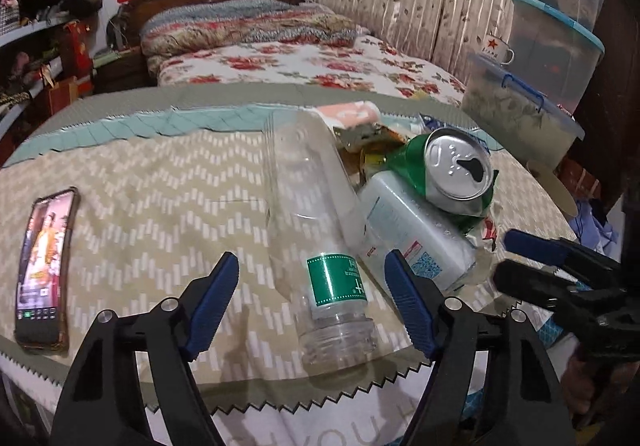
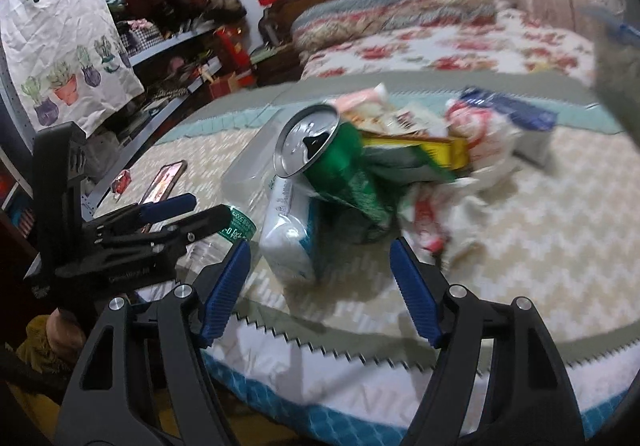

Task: Collect trash
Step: 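Grasp the clear water bottle with the left gripper while the right grasps the white packet, then carry bottle and white packet to the beige wastebasket and open both grippers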

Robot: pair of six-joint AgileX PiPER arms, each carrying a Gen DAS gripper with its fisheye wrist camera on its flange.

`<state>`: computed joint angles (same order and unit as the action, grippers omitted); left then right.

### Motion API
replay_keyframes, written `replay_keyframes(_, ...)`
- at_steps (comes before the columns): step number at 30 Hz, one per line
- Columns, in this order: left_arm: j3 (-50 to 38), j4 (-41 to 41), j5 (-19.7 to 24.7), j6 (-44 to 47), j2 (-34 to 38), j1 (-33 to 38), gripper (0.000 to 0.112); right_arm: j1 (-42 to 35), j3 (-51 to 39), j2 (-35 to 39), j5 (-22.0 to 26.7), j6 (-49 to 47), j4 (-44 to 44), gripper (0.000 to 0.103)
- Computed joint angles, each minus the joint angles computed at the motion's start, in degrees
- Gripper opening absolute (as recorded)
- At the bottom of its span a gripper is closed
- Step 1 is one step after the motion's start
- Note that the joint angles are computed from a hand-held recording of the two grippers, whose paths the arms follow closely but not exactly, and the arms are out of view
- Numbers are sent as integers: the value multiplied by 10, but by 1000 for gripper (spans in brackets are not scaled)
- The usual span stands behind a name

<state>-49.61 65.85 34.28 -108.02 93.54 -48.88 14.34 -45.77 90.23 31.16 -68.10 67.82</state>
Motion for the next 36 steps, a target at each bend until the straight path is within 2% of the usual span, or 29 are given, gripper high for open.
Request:
replay_keyframes(4,-8,-21,-31,27,23,26,66,26,-35,52,4,23,-8,70)
replay_keyframes(5,-6,-27,-43,31,25,30,60,31,-41,59,2,30,-13,65)
replay_keyframes(7,6,-29,-98,37,26,51,43,43,-57,80,7,45,-28,50)
replay_keyframes(8,9,-34,-108,40,26,56,40,42,-60,84,16,46,-31,35)
replay_keyframes(13,52,-15,-104,12,-15,51,39,28,-40,59,31,27,-35,33)
replay_keyframes(17,84,-38,-76,22,-56,29,40,12,-5,12,36,-23,-56,33)
replay_keyframes(21,75,-33,-7,11,-58,1,83,5,24,-15,21,-31,-87,36)
replay_keyframes(22,60,-37,16,18,-50,-5,88,7,26,-15,15,-31,-87,36)
replay_keyframes(23,48,-36,31,22,-43,-6,90,9,25,-12,12,-26,-89,40)
replay_keyframes(24,38,-30,33,24,-38,-4,90,10,25,-7,7,-27,-86,54)
replay_keyframes(26,13,-32,40,39,-18,3,90,16,23,-2,-6,-35,-68,73)
replay_keyframes(29,-18,-53,36,72,16,23,87,30,16,5,-16,-46,-52,74)
replay_keyframes(30,-22,-63,26,83,24,31,70,40,13,9,-21,-47,-49,69)
replay_keyframes(31,-19,-72,4,97,27,42,60,45,7,16,-19,-43,-55,61)
replay_keyframes(32,-12,-68,-10,92,24,46,60,49,-1,23,-13,-31,-69,32)
replay_keyframes(33,0,-54,-9,70,15,43,60,56,-9,30,-2,-13,-88,33)
replay_keyframes(36,39,-24,-11,19,-24,38,59,59,-1,7,30,-47,-65,33)
